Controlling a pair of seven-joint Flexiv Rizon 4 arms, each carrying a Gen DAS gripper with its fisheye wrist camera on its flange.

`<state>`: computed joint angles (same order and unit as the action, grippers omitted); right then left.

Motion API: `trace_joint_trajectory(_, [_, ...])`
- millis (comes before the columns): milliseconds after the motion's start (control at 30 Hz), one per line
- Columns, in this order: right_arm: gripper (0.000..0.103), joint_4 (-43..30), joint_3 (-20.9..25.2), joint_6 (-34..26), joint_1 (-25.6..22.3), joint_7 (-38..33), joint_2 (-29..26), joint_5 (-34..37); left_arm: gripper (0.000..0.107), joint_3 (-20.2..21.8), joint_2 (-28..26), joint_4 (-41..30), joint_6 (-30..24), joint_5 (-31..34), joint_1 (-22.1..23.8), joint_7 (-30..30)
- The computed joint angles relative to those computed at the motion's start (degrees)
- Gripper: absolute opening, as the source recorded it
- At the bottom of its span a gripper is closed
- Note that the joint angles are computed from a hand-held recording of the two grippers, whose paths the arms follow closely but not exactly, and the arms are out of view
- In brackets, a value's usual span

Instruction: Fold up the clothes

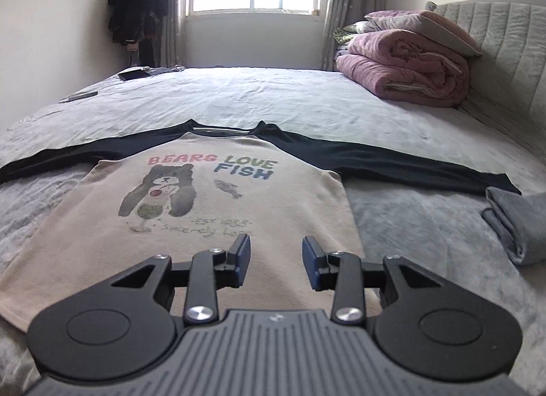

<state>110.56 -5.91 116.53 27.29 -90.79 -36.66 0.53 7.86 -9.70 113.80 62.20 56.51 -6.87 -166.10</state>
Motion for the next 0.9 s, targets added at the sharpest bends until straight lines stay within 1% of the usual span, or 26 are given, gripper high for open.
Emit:
trace_joint_trajectory(33, [0.038,-0.74,-0.33,0.64,1.03,-0.89,-1.05,-0.39,0.040,0.33,0.03,-0.58,-2.00,1.19,-0.24,-0.21])
trace_joint_trajectory(67, [0.038,-1.55,0.36,0.95,1.08,-1.38,-2.01,-1.32,0.043,0.59,0.01,-1.03,-3.53,2.38,-0.24,-0.50])
trace_joint_trajectory(100, [0.038,-2.34,2.23,0.29,-0.07,-1.06,-2.63,-3.01,0.044,0.79,-0.12,-1.31,-4.46,3.25,0.04,-0.59])
trace_joint_trajectory(167, [0.038,-3.79,6.86,-2.24,-3.43,1.29,-3.40,-6.60,0.044,1.15,-0.51,-1.33,-4.75,3.52,1.25,0.07])
trace_joint_trajectory(267, [0.038,-4.99,9.70,-5.23,-4.80,4.61,-4.03,-9.24,0.044,1.71,-1.15,-1.39,-4.85,3.77,2.57,0.61])
trace_joint_trajectory(367, [0.039,-5.21,11.44,-6.54,-5.20,6.88,-4.40,-11.48,0.045,2.16,-2.17,-2.24,-5.54,4.69,3.12,0.28])
trace_joint_trajectory(433, [0.040,-5.03,10.02,-6.63,-3.43,7.24,-4.30,-11.97,0.046,2.09,-3.66,-3.92,-7.86,5.40,2.85,1.46])
trace_joint_trajectory(500, [0.041,-5.23,9.71,-7.22,-2.80,7.86,-4.18,-12.54,0.047,2.16,-5.11,-5.45,-9.85,6.05,2.40,2.85])
trace_joint_trajectory(567, [0.041,-5.66,12.32,-7.93,-4.93,8.81,-4.32,-14.41,0.047,2.70,-6.13,-6.55,-11.24,7.00,1.96,2.55])
trace_joint_trajectory(633, [0.041,-6.12,13.63,-7.92,-5.83,9.74,-4.81,-15.51,0.047,3.18,-7.13,-7.60,-12.48,7.83,1.64,2.25])
trace_joint_trajectory(667, [0.041,-6.34,14.19,-7.88,-6.20,10.20,-5.06,-16.02,0.047,3.45,-7.37,-7.69,-11.79,7.55,2.04,1.93])
trace_joint_trajectory(767, [0.044,-6.35,10.97,-6.04,-2.66,10.57,-5.51,-14.74,0.047,4.33,-8.14,-8.11,-9.70,7.01,2.96,0.73])
trace_joint_trajectory(900, [0.051,-5.81,7.07,-3.26,1.70,9.95,-6.07,-11.83,0.047,5.17,-9.05,-9.06,-8.64,9.01,2.38,-0.04])
